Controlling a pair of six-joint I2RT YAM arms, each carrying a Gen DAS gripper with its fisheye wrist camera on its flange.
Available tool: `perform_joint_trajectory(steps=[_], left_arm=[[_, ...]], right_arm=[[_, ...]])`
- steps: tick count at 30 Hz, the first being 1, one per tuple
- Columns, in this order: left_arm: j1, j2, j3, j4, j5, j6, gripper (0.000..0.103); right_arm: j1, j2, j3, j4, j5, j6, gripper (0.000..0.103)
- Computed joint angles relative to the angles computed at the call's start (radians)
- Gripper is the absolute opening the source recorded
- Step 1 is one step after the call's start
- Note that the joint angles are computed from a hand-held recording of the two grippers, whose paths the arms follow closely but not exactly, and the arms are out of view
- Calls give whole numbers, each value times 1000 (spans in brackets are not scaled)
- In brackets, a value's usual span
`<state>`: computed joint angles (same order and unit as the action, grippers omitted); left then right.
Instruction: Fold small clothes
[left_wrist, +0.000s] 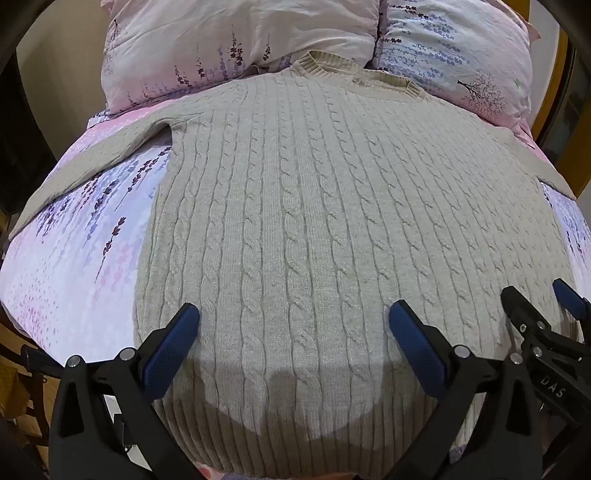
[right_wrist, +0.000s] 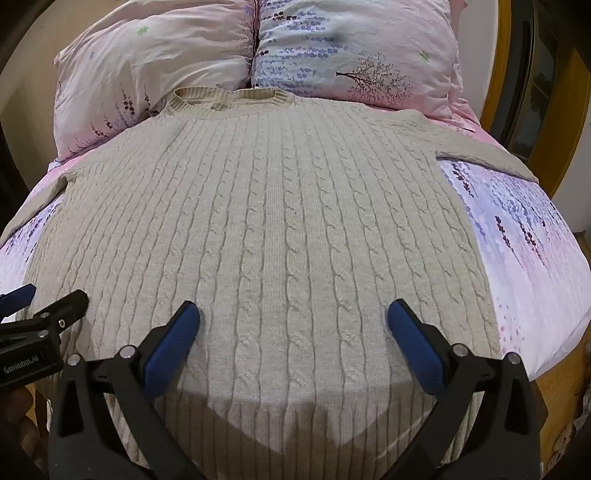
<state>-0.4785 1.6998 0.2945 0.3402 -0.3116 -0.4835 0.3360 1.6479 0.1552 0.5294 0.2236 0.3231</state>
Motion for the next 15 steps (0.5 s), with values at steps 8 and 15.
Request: perform_joint_trajectory(steps=[8,15], left_arm=[[2,0,1,-3,4,-1,102],[1,0,0,-2,2,-1,102]], right_arm=[[-1,1,2,-4,-2,1,101],[-1,1,3,-7,-2,0,101]])
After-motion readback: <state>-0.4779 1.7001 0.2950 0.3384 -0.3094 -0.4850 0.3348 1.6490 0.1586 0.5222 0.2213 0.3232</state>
